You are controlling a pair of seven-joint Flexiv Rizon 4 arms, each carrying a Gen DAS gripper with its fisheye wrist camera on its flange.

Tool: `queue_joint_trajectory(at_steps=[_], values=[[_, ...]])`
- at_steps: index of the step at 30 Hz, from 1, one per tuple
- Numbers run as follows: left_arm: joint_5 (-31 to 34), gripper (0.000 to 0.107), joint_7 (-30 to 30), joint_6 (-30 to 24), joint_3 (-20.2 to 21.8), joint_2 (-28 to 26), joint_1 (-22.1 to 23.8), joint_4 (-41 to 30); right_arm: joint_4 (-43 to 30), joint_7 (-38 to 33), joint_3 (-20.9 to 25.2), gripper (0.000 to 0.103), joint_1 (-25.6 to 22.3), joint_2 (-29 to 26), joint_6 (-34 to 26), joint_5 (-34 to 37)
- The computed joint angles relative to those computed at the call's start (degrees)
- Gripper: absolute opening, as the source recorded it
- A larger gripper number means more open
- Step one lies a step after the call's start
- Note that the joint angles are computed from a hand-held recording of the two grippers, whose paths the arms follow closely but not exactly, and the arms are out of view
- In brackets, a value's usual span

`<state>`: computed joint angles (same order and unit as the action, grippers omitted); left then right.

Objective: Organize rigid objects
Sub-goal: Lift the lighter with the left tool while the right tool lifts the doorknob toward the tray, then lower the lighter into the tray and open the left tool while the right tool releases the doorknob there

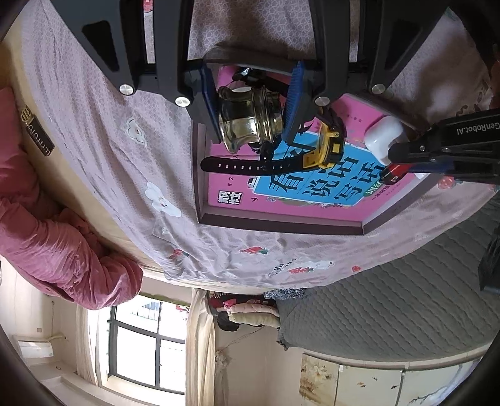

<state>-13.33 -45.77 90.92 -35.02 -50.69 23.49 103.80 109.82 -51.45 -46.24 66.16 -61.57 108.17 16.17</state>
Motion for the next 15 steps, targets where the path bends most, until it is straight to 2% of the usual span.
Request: queue_joint_trajectory(at_steps=[15], values=[[-0.72,0.023,0.01,-0.41,0.16,-1.82,-0.99,-3.01,0.24,0.39,-0.81,0.039,0.84,-0.72,-0.26,0.41]])
